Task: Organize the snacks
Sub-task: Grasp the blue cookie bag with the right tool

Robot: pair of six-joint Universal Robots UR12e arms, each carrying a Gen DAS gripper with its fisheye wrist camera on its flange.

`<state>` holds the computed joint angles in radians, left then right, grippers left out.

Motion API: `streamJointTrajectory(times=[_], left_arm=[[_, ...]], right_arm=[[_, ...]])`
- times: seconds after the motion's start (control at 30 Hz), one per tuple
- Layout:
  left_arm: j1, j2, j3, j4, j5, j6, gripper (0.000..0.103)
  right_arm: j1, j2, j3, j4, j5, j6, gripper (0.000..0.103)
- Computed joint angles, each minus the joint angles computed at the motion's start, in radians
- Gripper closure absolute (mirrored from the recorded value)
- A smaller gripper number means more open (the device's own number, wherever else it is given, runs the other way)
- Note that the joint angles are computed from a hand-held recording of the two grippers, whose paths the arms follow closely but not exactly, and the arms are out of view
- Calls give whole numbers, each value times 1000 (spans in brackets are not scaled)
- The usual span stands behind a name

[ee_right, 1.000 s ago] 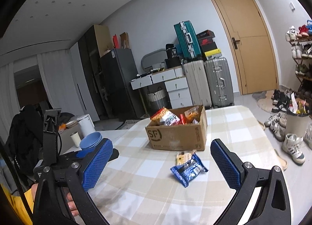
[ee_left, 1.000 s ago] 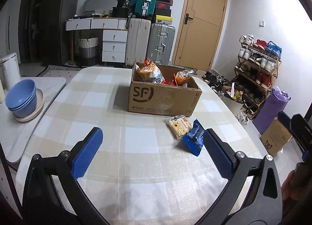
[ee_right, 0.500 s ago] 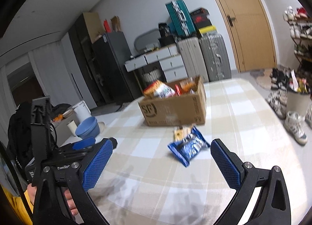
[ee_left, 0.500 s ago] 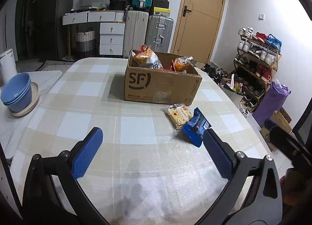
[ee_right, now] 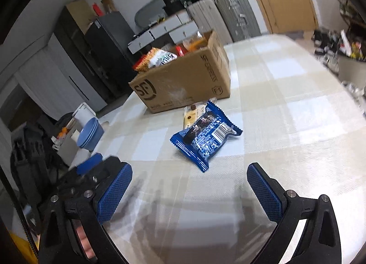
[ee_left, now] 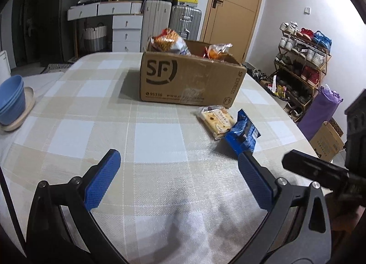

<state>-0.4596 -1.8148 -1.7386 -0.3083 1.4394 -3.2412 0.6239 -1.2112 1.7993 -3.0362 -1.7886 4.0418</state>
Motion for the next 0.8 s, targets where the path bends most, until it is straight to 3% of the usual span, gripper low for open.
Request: streamJointTrajectory(times=[0.23, 0.37, 0.57, 0.8], left_arm=[[10, -40, 24, -24, -28, -25, 1], [12, -56, 36, -21, -36, -31, 1], [18, -61, 43, -39, -68, -52, 1], [18, -60, 45, -53, -65, -55, 1]], right_arm=[[-71, 47, -33, 8, 123, 83, 1], [-83, 64, -75, 67, 122, 64, 3], [-65, 79, -137, 233, 38, -48, 46], [-33, 82, -160, 317, -15, -144, 49]])
